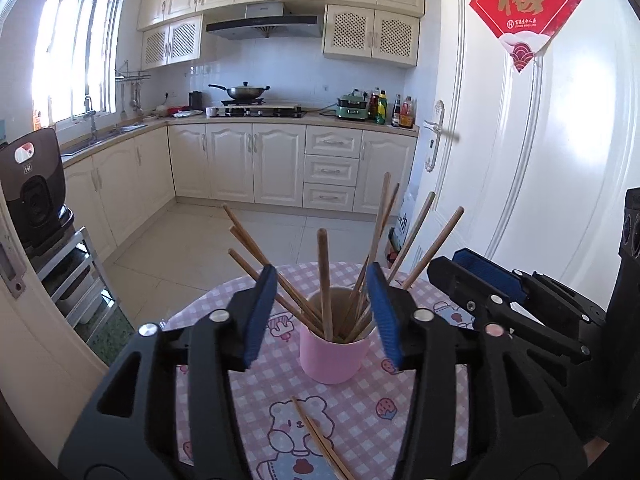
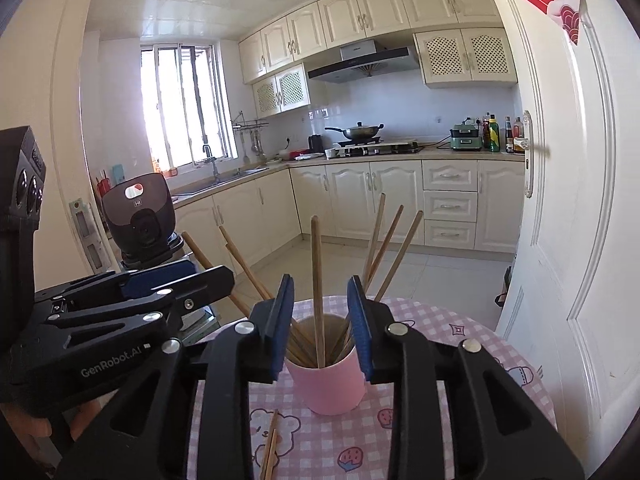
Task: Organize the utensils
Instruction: 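Open the left tool dropping its chopstick in the cup while the right tool opens too, then close the left tool on a remaining chopstick while the right tool grasps the last one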
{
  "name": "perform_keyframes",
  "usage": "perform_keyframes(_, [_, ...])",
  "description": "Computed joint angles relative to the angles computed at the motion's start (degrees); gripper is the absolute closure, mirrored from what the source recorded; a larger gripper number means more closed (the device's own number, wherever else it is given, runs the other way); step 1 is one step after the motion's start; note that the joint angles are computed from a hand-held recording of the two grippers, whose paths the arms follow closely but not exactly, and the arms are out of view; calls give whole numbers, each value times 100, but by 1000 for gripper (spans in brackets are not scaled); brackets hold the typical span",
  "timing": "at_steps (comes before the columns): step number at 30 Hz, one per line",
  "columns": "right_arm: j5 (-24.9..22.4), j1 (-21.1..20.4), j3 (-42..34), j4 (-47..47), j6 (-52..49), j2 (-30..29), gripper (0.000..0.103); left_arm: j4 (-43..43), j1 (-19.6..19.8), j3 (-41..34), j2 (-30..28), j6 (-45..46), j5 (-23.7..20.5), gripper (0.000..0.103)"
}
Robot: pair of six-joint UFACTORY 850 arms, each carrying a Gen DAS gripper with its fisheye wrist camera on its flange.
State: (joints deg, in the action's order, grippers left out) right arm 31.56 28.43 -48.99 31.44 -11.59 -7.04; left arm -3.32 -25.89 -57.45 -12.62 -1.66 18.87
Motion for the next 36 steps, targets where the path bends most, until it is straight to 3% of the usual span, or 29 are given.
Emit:
perform_keyframes(4, [81,78,108,115,-85,125,65,-197,-22,144,178,268,17,48])
perform_keyframes(6, [96,113,161,180,-89,187,64,-678,-67,278,297,753,168,34])
perform_keyframes(12, [156,262,360,273,-99,358,56,-1204,-129,670,620,1343,449,20])
perform_keyframes(18, [126,412,507,339,-17,414,52,-1759,-194,1045,851,2035,666,15])
perform_keyframes(24, [-114,531,535,454,-109,305,51,-2043,-180,1257,912,2433,584,15])
perform_keyframes(33, [-760,510,390,669,-311,-5,51,-1113,195,1160,535,1310,-258,15])
perform_keyframes(36, [-1006,484,317,609,-257,-121,51,-241,308,1097,382,393,-494,15])
